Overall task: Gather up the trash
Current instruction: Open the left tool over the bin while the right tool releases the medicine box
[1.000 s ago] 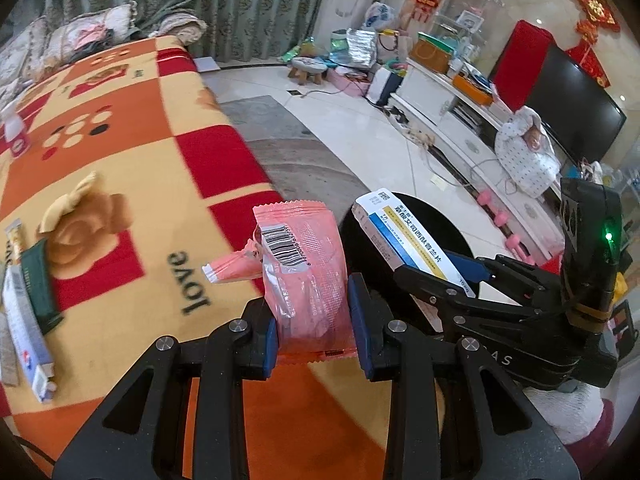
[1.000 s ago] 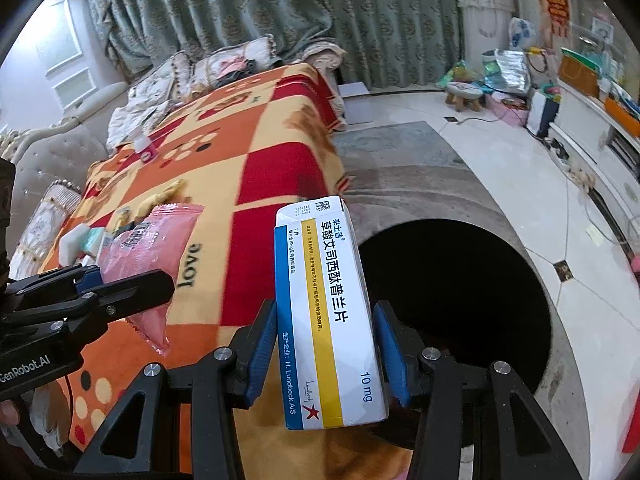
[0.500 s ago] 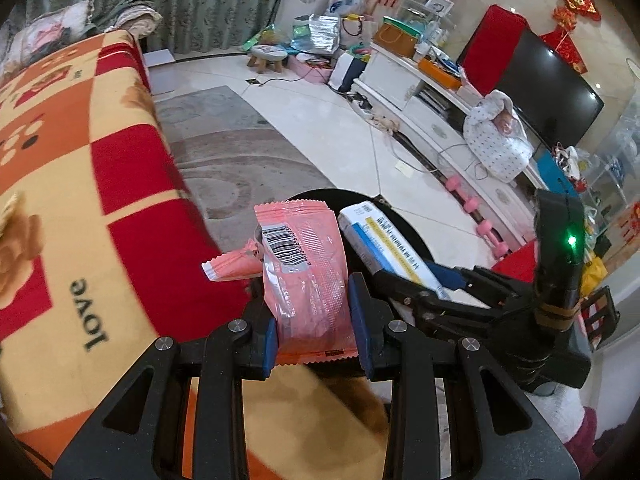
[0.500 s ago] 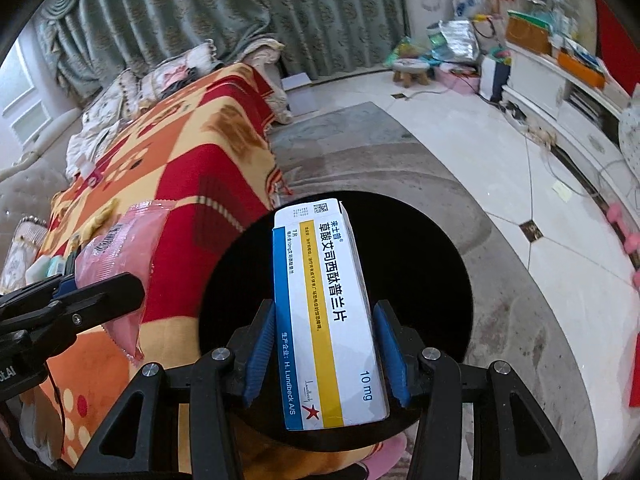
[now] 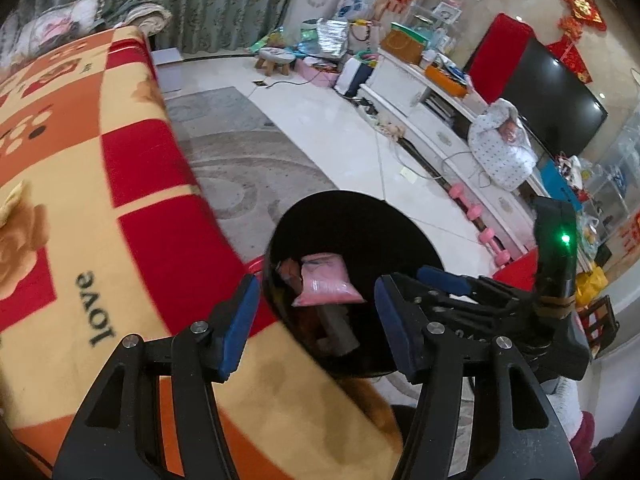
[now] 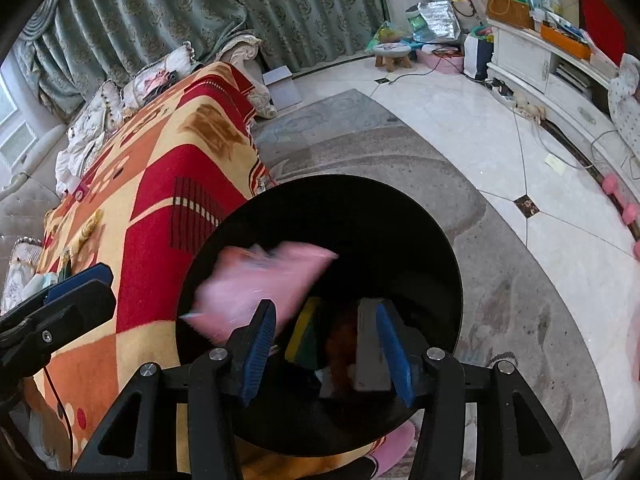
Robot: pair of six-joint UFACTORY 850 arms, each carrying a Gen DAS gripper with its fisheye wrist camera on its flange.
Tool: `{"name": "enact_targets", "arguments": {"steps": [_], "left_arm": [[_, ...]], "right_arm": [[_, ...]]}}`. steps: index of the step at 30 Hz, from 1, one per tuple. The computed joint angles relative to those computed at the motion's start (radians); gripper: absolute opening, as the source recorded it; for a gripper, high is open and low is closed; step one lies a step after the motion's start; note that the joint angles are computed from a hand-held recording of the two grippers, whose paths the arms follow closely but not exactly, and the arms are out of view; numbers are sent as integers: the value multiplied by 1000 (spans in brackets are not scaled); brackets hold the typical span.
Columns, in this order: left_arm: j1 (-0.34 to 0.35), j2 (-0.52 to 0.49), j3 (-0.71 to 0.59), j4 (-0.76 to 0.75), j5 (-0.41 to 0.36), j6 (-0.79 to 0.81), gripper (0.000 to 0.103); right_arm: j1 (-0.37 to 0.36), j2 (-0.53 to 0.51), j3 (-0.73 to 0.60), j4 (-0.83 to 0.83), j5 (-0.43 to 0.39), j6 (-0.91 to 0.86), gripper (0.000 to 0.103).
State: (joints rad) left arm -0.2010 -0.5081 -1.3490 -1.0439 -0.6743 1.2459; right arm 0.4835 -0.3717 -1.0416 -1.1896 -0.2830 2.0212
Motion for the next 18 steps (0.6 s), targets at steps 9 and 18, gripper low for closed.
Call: {"name": "enact_targets", "arguments": {"steps": [9, 18], "left_arm": [[49, 52, 62, -14, 75, 51, 59], [119, 88, 101, -13, 135, 61, 59]], "right_arm": [[30, -8, -38, 50, -28, -68, 50], [81, -68, -148, 145, -19, -221, 50]]}}
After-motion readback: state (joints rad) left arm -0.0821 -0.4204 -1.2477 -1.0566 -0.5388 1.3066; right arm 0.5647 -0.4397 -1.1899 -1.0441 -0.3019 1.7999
